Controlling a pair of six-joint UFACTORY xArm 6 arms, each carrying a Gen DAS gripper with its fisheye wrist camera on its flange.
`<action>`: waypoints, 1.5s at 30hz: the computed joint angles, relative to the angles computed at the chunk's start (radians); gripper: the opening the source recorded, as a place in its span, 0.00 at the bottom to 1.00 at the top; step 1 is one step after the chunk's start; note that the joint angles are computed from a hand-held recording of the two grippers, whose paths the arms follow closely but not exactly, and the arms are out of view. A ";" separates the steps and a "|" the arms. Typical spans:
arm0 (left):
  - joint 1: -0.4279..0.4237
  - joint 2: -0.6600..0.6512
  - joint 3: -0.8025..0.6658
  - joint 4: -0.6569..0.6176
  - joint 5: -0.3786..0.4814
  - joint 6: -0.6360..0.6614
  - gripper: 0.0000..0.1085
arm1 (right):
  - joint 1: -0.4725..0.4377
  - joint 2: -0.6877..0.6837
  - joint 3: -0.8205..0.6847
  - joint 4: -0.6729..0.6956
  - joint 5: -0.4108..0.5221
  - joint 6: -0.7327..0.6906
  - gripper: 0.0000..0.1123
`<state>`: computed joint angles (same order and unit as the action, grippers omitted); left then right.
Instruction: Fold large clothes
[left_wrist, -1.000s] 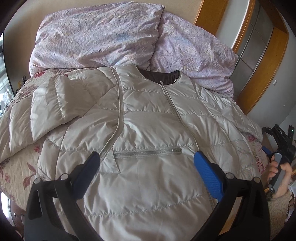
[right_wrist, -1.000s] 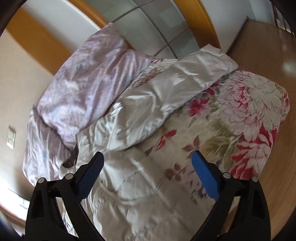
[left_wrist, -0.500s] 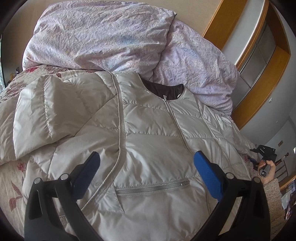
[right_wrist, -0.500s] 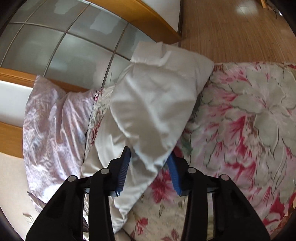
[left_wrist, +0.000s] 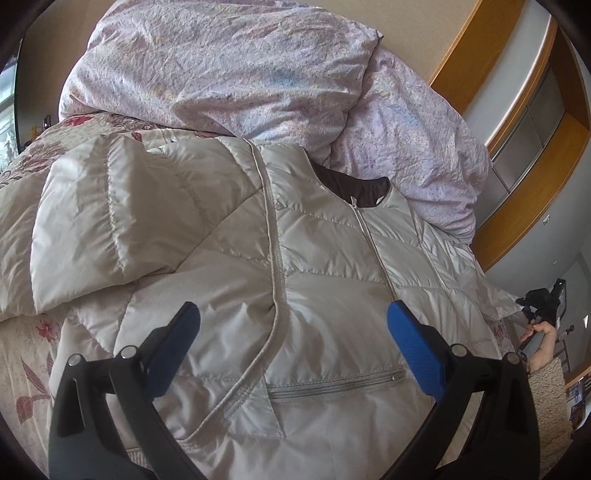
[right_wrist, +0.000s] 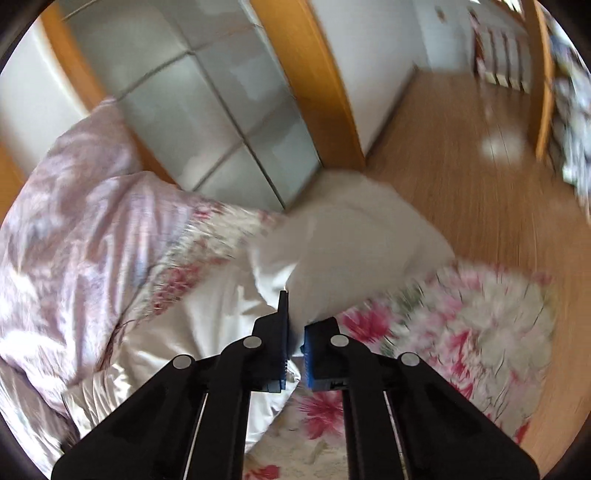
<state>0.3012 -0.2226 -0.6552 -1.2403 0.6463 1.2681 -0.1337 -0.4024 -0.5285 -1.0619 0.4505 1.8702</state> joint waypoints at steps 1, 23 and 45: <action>0.000 -0.004 0.003 -0.021 -0.008 0.017 0.93 | 0.045 0.004 -0.039 -0.035 0.032 -0.008 0.06; 0.143 -0.039 0.004 -0.045 0.048 0.007 0.93 | 0.691 0.680 -0.722 0.273 -0.051 -0.692 0.06; 0.279 -0.053 0.004 -0.133 0.016 0.120 0.93 | 0.672 0.617 -0.618 0.337 0.010 -0.688 0.33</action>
<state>0.5799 -0.2755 -0.6509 -1.3730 0.6625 1.3885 0.5382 0.2148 -1.1460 -0.7252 0.4608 1.1821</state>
